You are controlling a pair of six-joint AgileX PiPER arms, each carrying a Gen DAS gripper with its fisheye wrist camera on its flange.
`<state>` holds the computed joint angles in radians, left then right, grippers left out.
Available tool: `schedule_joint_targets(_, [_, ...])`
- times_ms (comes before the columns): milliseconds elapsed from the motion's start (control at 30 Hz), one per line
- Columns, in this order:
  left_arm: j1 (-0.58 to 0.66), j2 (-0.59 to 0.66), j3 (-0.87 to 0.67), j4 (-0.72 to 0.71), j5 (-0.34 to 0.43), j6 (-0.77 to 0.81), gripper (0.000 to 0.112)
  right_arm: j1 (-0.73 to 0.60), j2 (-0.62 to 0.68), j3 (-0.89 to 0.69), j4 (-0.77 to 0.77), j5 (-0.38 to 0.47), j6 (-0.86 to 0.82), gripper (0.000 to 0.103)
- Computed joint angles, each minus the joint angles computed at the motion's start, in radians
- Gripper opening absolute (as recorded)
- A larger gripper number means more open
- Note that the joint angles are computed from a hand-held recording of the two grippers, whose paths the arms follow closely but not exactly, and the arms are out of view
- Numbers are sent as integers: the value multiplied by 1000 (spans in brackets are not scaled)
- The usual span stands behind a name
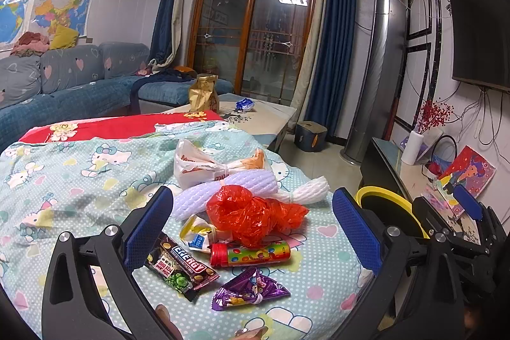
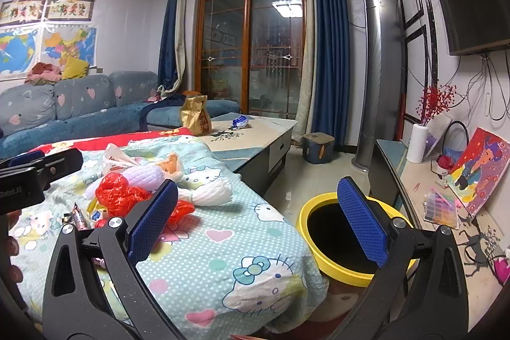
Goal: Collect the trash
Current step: 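Move both tools toward the trash on the bedspread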
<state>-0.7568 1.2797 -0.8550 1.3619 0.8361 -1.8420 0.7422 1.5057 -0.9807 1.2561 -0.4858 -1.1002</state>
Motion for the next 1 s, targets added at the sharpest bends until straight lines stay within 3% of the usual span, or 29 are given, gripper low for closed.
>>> schedule_joint_targets(533, [17,-8,18,10,-31,-9,97,0,20,-14,-16,7,11,92])
schedule_joint_targets(733, [96,-23,39,-6,-101,10,97,-26,2,9,-88,63,52,92])
schedule_joint_targets(1000, [287,-69,62,-31,-200,67,97,-30,92,-118,-111,211,-29,92])
